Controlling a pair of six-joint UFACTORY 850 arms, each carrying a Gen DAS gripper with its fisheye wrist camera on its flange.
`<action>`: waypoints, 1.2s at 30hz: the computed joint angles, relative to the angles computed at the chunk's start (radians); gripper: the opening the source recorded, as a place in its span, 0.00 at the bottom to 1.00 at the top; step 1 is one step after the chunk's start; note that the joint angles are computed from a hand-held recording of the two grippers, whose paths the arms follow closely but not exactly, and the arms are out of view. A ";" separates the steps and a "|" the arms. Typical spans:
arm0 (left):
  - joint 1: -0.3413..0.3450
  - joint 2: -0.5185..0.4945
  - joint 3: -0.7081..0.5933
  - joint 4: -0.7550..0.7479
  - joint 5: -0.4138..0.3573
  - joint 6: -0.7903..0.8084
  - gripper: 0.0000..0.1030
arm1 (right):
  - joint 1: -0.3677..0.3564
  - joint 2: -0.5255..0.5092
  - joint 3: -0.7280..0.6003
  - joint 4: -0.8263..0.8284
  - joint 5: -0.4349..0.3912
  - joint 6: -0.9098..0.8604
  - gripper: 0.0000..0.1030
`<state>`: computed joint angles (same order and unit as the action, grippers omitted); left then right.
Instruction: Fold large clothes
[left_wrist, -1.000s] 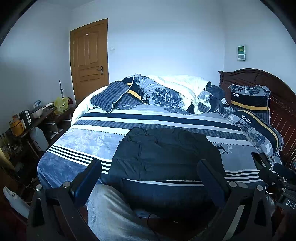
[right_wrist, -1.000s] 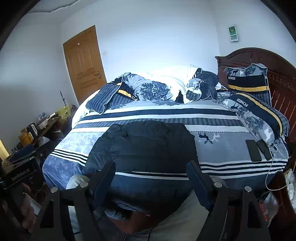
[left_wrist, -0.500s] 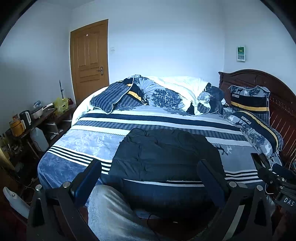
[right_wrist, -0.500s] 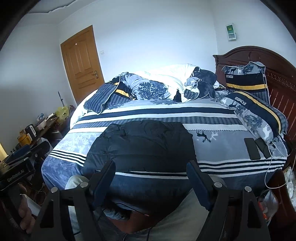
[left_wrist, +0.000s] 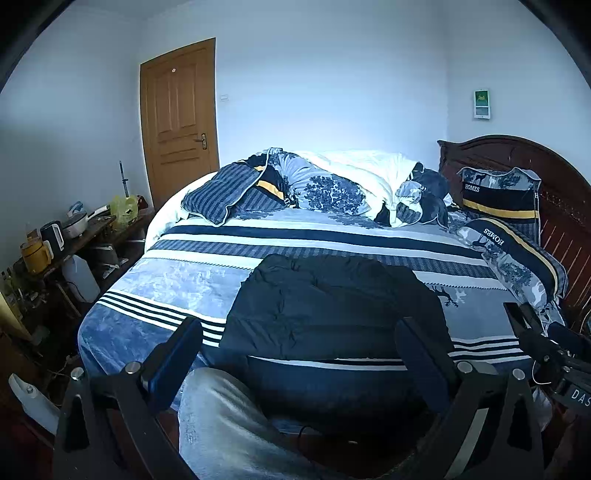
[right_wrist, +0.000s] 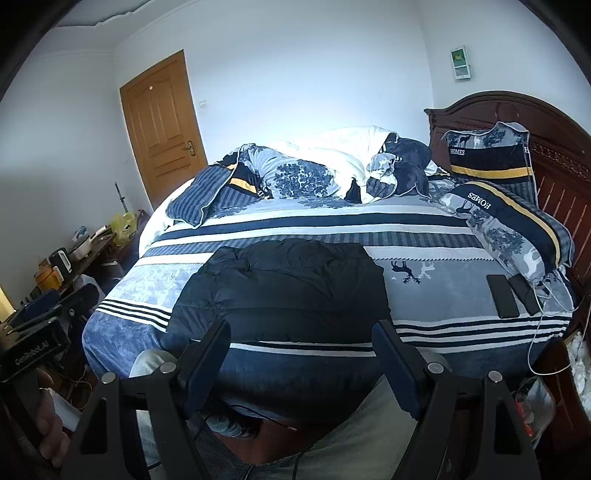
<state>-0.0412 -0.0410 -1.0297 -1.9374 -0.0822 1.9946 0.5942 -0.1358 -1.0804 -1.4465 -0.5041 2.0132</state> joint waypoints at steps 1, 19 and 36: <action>0.000 0.001 0.000 -0.009 0.001 0.007 1.00 | 0.001 -0.001 -0.001 0.002 -0.003 0.000 0.79; 0.003 0.010 0.005 -0.231 0.009 0.238 1.00 | 0.004 -0.012 -0.015 0.036 -0.006 -0.021 0.79; 0.012 0.006 0.003 -0.208 0.027 0.233 1.00 | 0.014 -0.021 -0.021 0.062 -0.014 -0.028 0.79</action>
